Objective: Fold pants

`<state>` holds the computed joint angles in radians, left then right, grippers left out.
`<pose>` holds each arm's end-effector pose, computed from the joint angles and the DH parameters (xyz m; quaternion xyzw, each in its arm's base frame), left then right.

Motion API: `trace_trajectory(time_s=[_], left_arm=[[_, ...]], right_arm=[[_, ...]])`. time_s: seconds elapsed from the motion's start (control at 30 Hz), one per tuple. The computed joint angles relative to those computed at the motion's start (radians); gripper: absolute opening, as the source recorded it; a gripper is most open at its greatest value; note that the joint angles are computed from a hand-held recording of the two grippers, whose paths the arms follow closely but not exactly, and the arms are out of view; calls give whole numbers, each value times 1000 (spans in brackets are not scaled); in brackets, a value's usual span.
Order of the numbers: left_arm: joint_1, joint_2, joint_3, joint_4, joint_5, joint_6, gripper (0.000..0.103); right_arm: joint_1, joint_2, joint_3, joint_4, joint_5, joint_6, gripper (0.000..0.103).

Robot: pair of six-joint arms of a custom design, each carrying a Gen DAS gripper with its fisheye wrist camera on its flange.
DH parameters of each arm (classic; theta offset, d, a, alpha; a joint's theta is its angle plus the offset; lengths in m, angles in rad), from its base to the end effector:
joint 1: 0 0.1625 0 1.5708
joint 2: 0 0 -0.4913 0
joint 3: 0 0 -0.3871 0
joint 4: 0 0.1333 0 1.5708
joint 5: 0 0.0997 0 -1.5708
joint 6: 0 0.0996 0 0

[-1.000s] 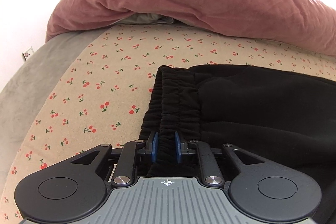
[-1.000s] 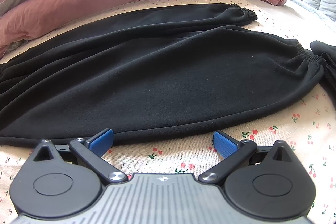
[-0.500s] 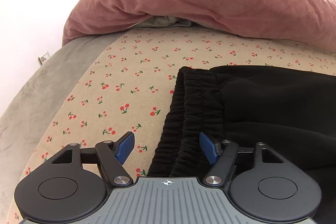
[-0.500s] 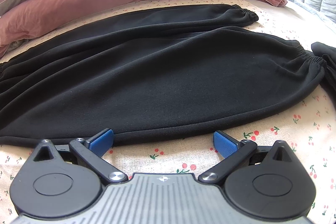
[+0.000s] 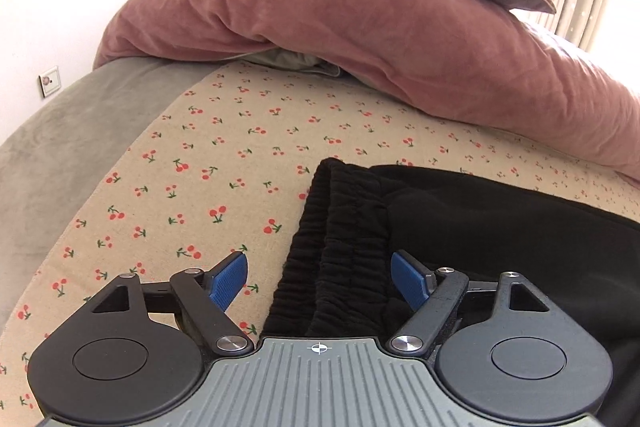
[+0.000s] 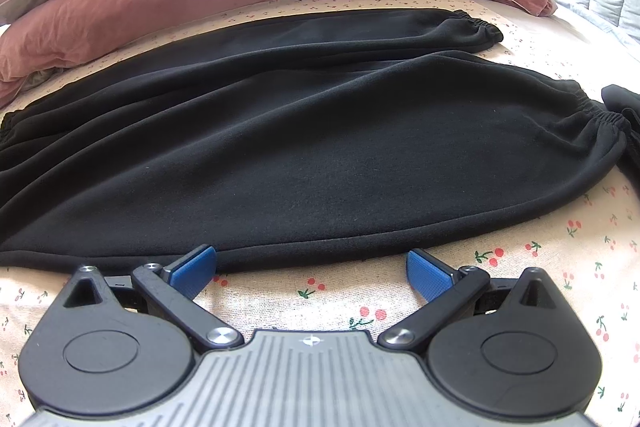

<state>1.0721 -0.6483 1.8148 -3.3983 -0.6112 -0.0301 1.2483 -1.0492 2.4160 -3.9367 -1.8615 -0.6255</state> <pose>-0.1259 -0.6804 0.1194 0.0491 0.8509 -0.3920 0.3462 -0.0456 -0.4670 0.2416 0.0625 -0.8691 0.3637 0.3295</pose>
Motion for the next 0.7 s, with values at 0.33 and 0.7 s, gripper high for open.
trace_trajectory(time_s=[0.33,0.7], left_arm=[[-25,95,-33,-11,89,207,35],[-45,174,-89,-156,260,335,0]], right_arm=[[0,3,3,-11,-7,-2,92],[0,5,4,-19,-7,0,92]])
